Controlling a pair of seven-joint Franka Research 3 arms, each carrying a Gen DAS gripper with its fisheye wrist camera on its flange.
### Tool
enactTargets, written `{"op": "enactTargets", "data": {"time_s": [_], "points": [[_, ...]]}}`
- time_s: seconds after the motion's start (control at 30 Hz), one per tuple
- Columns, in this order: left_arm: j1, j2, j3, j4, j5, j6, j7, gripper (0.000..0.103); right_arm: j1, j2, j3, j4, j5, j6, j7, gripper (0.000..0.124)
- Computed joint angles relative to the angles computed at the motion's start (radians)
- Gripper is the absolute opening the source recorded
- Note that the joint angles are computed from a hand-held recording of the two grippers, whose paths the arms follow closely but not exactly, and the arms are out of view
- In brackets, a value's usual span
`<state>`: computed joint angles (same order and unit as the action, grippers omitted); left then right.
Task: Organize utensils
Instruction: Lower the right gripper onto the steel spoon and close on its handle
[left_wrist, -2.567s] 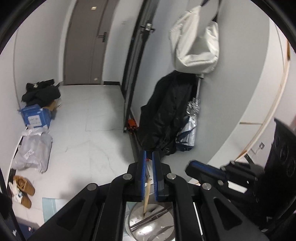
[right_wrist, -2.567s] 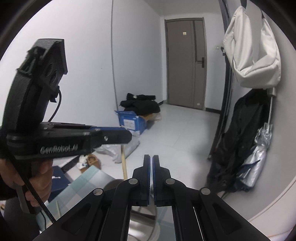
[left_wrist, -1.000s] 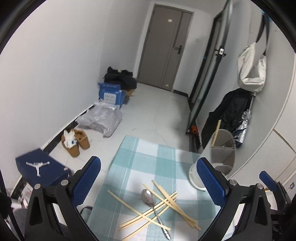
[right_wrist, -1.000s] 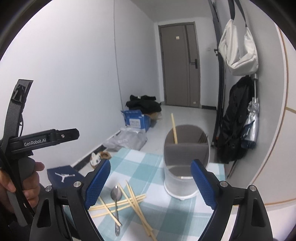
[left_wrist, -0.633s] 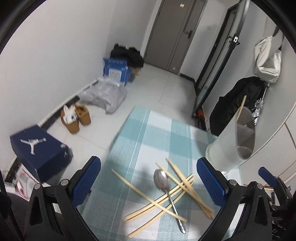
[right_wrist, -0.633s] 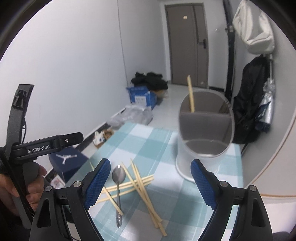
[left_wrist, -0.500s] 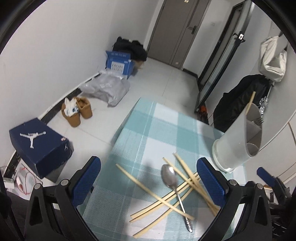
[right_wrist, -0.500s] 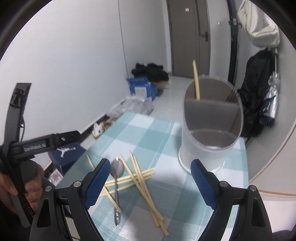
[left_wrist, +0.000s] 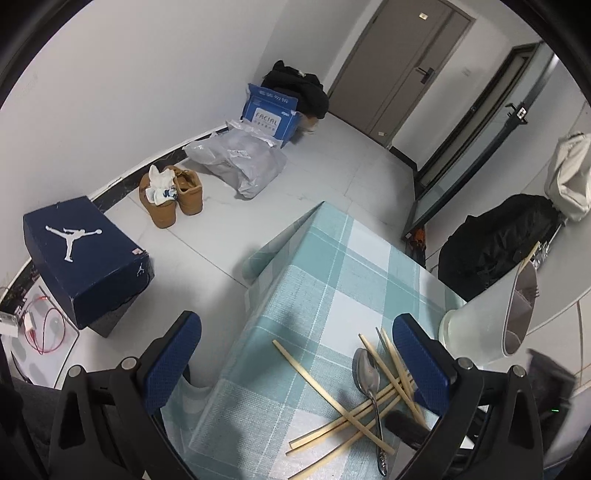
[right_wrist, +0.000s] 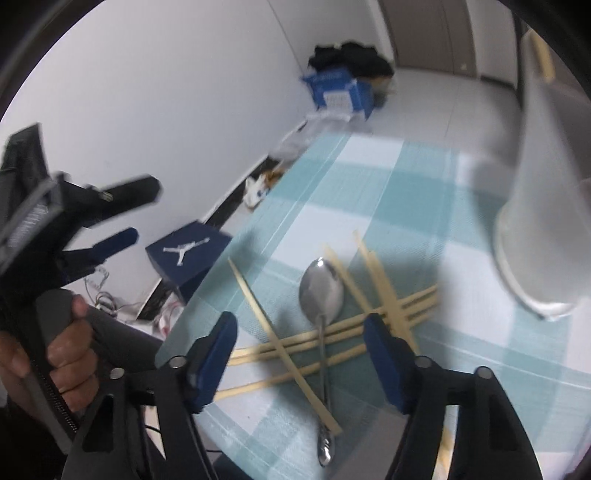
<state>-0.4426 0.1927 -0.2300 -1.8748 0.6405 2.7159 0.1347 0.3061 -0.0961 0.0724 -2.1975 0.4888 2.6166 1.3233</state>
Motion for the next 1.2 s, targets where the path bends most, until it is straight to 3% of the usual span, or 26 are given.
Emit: {"op": "enactTargets", "data": {"time_s": [0.07, 0.23, 0.53, 0.63, 0.67, 0.87, 1.2], "points": [[0.005, -0.004, 0.002, -0.01, -0.008, 0.012, -0.005, 0.102, -0.001, 0.037, 0.003, 0.031, -0.021, -0.027, 0.026, 0.057], [0.017, -0.011, 0.004, -0.028, -0.023, 0.037, -0.014, 0.102, -0.001, 0.1, 0.01, 0.087, -0.086, -0.047, 0.095, 0.054], [0.038, -0.025, 0.006, -0.056, -0.057, 0.074, -0.022, 0.102, 0.024, 0.187, 0.008, 0.19, -0.374, -0.089, 0.232, 0.051], [0.041, -0.032, 0.011, -0.065, -0.056, 0.077, -0.043, 0.102, 0.042, 0.2, 0.004, 0.201, -0.484, -0.084, 0.258, 0.035], [0.044, -0.035, 0.011, -0.071, -0.057, 0.083, -0.049, 0.102, 0.041, 0.192, 0.002, 0.193, -0.498, -0.082, 0.255, 0.035], [0.045, -0.035, 0.008, -0.066, -0.05, 0.067, -0.07, 0.102, 0.031, 0.171, 0.005, 0.162, -0.469, -0.049, 0.207, 0.034], [0.038, 0.013, -0.026, -0.012, -0.138, -0.037, 0.059, 0.101, -0.003, 0.021, 0.013, -0.01, -0.472, 0.153, 0.231, 0.034]]}}
